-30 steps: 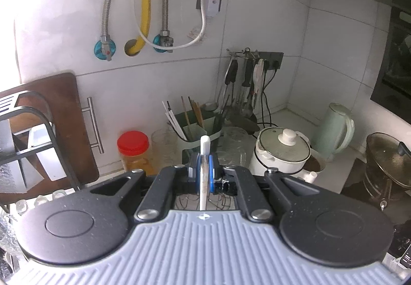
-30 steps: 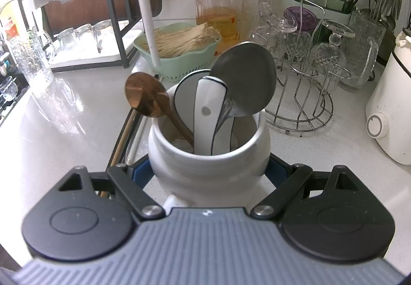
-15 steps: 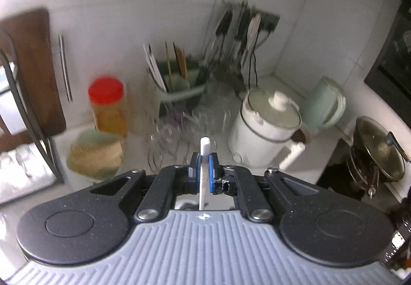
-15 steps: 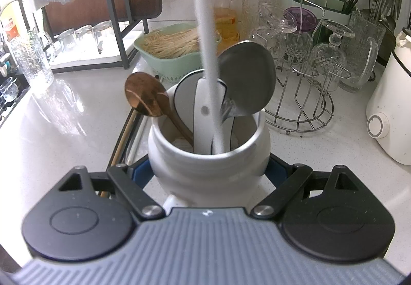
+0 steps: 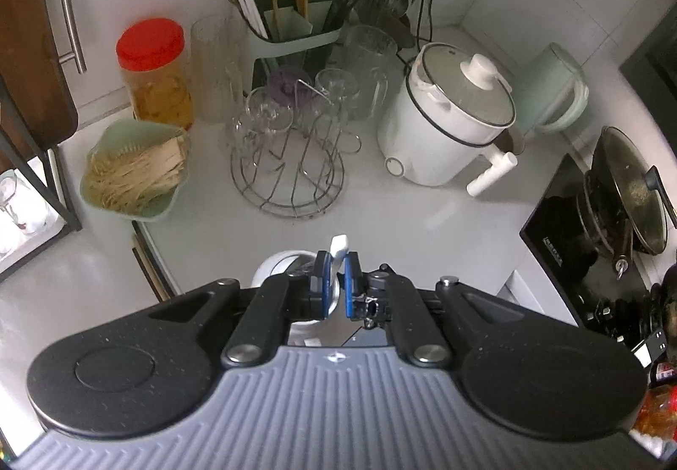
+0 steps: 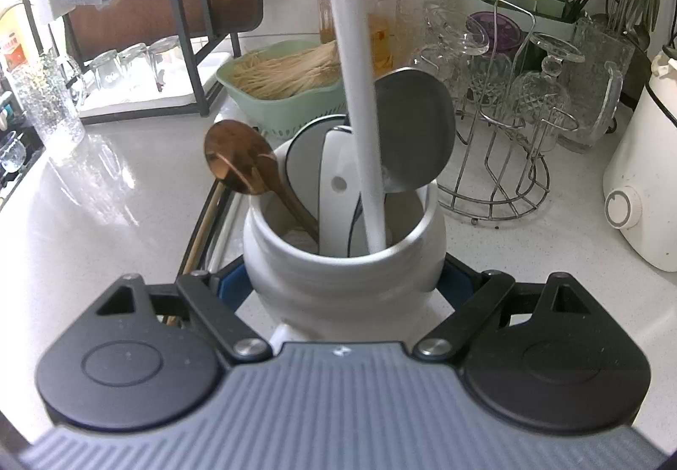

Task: Organize utensils
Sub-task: 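Lower the long white stick into the mug and open the left gripper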

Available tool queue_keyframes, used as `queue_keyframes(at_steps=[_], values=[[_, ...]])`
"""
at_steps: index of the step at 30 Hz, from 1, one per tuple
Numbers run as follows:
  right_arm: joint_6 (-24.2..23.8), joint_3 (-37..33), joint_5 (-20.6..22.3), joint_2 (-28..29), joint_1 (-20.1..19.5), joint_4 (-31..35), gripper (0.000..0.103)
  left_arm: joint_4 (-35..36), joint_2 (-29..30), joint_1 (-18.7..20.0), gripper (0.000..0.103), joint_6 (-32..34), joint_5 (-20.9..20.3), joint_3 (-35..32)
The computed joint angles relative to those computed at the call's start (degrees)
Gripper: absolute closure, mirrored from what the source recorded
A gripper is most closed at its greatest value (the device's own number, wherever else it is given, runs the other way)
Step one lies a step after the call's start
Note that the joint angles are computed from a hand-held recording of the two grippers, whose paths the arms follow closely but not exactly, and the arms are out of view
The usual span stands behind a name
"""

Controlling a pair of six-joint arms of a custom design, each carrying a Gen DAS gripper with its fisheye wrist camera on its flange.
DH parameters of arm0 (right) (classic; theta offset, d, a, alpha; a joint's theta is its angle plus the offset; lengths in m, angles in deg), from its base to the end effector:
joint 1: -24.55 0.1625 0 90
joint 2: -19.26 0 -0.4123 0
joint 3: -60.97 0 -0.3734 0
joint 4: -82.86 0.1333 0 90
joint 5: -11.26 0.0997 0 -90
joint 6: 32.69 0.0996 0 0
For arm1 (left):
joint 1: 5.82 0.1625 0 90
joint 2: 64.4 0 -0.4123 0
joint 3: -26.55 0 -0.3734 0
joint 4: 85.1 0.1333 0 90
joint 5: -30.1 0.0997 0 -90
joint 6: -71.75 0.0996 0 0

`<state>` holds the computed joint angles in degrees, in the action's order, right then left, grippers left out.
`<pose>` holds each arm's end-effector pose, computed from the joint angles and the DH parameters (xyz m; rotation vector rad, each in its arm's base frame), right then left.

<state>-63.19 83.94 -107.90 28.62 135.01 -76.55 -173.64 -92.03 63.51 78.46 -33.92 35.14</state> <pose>0.3780 -0.7708 -0.1135 0.8714 -2.3314 0.7719 -0.1311 -0.8487 0.4203 0.5431 2.6347 -0.4880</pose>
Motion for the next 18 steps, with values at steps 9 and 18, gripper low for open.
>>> queue_keyframes(at_steps=[9, 18], values=[[0.0, -0.5, -0.2, 0.3, 0.1, 0.3, 0.012, -5.1, -3.1, -0.1, 0.095, 0.4, -0.1, 6.1], [0.1, -1.1, -0.4, 0.5, 0.1, 0.6, 0.012, -24.2, -12.7, -0.8, 0.062, 4.4, 1.9, 25.3]])
